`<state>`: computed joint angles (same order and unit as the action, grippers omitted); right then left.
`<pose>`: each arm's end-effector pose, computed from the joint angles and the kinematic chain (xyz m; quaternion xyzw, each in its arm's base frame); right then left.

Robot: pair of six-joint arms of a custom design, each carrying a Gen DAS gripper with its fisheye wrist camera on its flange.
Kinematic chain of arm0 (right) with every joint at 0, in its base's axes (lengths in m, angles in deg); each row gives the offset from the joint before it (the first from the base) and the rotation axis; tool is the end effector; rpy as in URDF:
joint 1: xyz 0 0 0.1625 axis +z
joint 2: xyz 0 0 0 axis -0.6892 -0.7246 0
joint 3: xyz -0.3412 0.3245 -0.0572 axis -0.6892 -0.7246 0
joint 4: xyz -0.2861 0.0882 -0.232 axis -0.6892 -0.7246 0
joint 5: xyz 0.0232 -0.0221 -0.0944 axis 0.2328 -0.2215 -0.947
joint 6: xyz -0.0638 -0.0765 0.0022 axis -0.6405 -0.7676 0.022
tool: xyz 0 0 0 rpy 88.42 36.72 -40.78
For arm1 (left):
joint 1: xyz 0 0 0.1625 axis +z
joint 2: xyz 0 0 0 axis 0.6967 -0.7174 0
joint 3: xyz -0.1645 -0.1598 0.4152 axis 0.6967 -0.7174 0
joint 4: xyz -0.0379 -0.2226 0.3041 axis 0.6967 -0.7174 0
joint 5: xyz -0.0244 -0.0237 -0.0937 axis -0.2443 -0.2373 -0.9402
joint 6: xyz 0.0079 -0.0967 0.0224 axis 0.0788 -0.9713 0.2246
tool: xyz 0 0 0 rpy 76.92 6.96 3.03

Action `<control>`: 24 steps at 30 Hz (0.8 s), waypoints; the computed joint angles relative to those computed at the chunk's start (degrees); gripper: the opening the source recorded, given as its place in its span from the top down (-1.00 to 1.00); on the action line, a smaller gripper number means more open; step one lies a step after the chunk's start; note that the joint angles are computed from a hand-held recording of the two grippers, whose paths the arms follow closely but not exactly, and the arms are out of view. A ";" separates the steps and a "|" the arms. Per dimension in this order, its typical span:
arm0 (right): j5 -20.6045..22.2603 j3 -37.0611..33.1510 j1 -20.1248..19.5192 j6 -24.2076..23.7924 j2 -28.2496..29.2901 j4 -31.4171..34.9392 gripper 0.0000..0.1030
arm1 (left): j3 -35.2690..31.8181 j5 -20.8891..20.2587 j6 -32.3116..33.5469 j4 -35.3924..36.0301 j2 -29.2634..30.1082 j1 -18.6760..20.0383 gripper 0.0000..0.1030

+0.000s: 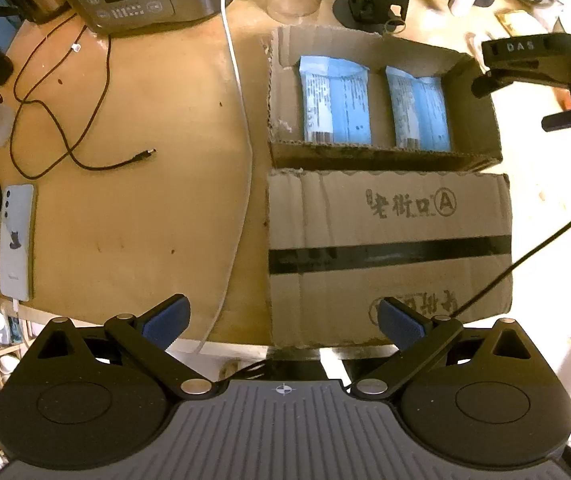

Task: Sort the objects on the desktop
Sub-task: 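Withdraw the open right gripper away from the box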

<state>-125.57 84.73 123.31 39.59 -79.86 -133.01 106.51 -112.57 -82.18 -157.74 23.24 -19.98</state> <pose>-0.0213 -0.5106 0.3226 -0.0116 -0.9294 0.0792 0.3603 -0.3908 -0.3566 -0.0178 -0.0083 0.9227 -0.0209 0.3848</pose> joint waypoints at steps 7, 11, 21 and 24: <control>0.24 0.13 -0.16 0.21 -0.12 0.17 -1.00 | -0.64 1.64 0.77 0.82 -0.20 0.79 -1.00; 0.39 0.20 -0.21 0.23 -0.19 0.18 -1.00 | -1.00 2.49 1.34 1.07 -0.18 1.28 -1.00; 0.61 0.30 -0.19 0.19 -0.43 0.51 -1.00 | -1.70 3.17 2.44 1.26 0.31 1.96 -1.00; 0.61 0.53 -0.16 -0.10 -0.63 0.57 -1.00 | -1.64 2.99 2.60 1.05 0.40 1.97 -1.00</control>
